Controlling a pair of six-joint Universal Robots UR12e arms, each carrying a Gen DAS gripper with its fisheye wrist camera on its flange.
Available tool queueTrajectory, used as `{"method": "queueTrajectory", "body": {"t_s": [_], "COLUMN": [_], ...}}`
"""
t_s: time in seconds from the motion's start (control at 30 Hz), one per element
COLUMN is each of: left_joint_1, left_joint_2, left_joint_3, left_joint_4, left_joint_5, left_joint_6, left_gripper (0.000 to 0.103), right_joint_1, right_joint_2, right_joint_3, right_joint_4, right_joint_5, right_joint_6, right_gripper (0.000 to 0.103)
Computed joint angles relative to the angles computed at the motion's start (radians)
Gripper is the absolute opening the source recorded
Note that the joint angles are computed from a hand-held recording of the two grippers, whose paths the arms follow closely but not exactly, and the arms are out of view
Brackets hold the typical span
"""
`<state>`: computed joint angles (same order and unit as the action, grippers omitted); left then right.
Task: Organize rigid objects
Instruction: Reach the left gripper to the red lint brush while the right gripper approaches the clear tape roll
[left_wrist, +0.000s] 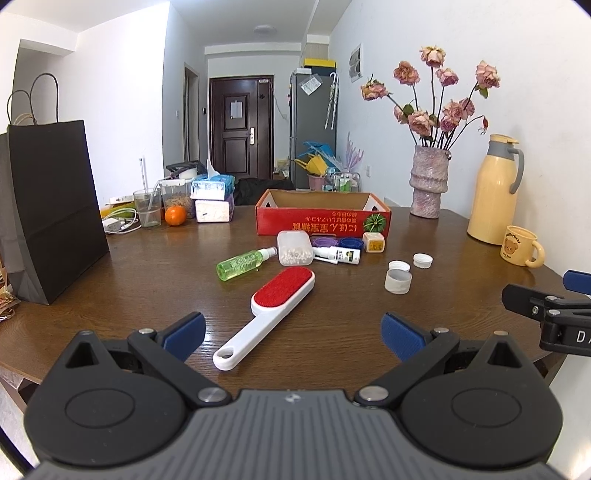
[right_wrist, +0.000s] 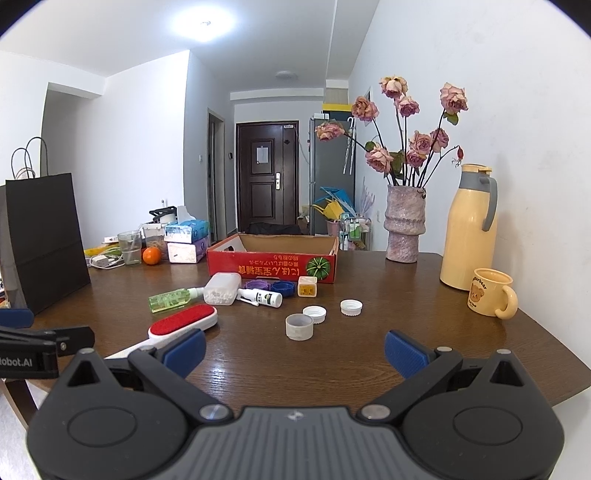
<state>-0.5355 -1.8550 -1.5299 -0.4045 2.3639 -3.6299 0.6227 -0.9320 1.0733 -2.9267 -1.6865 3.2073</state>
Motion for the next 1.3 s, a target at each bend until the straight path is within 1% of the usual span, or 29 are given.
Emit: {"method": "queueTrajectory", "body": {"t_s": [0.33, 0.6, 1.0, 1.3], "left_joint_1": [0.054, 0.092, 0.139, 0.171], "left_joint_2": [-0.016, -0.03, -0.067, -0.103], "left_joint_3": [0.022, 0.045, 0.101, 0.148], "left_joint_4": [-0.069, -0.099, -0.152, -0.206], "left_joint_5": [-0.07, -0.117, -0.172, -0.217], "left_joint_6": [-0.022, -0.024, -0.013, -0.012], "left_gripper": [0.103, 0.103, 0.103, 0.103], "right_joint_1": [-0.007, -0.007, -0.011, -0.02], "right_joint_2": [0.069, 0.136, 0.251, 0.353], "right_joint_3": [-0.115, -0.233, -0.444, -0.63], "right_joint_4": [0.107, 0.2, 0.35, 0.476], "right_joint_5": [0.017, 0.028, 0.046, 0.056], "right_joint_6": [0.013, 0.007, 0.002, 0.014], "right_gripper": [0.103, 0.103, 0.103, 0.103]}}
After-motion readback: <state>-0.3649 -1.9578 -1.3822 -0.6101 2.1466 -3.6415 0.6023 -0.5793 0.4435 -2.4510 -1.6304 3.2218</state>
